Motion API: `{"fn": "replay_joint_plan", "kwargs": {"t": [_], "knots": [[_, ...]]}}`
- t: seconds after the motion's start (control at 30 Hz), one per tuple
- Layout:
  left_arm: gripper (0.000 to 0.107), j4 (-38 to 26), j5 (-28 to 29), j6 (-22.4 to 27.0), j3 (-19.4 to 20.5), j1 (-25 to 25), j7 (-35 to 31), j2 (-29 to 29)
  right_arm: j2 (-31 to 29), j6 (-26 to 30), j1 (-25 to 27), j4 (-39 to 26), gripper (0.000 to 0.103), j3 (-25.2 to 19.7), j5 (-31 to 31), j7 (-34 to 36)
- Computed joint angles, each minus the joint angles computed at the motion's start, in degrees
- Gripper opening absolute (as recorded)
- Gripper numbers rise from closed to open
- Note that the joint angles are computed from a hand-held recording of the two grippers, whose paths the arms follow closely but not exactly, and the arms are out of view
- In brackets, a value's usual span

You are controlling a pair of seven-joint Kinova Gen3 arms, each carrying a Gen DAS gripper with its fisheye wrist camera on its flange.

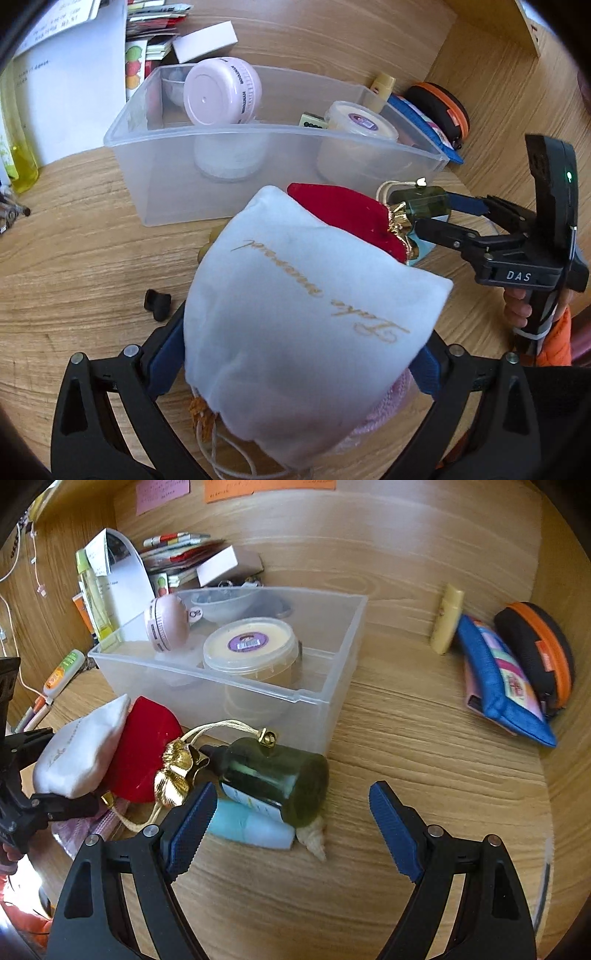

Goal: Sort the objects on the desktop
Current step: 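Grasp the white drawstring pouch with the left gripper while the right gripper grasps the green bottle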

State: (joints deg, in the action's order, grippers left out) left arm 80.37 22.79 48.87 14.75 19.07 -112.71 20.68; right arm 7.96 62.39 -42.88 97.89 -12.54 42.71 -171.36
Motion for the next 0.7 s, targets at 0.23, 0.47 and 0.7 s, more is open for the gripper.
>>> {"fn": "replay_joint_plan", "kwargs": {"t": [0.23, 0.47, 0.7], "knots": [[0.095, 0.11, -0.52, -1.41, -0.10, 0.04, 0.58, 0.15, -0.28, -6.18, 2.26, 2.24, 0.077, 1.08, -1.40, -0.45], [0.080, 2.61, 4.51, -2.73, 1.05, -3.30, -3.39, -1.02, -1.30, -9.14, 2.86, 3.66, 0.062, 0.43, -1.84, -2.14], [0.074, 3.85, 7.53, -3.32, 0.43, -4.43, -3.52, -1.89, -3.19, -7.65, 1.52, 5.00, 0.062, -0.76, 1.19, -8.03]]}}
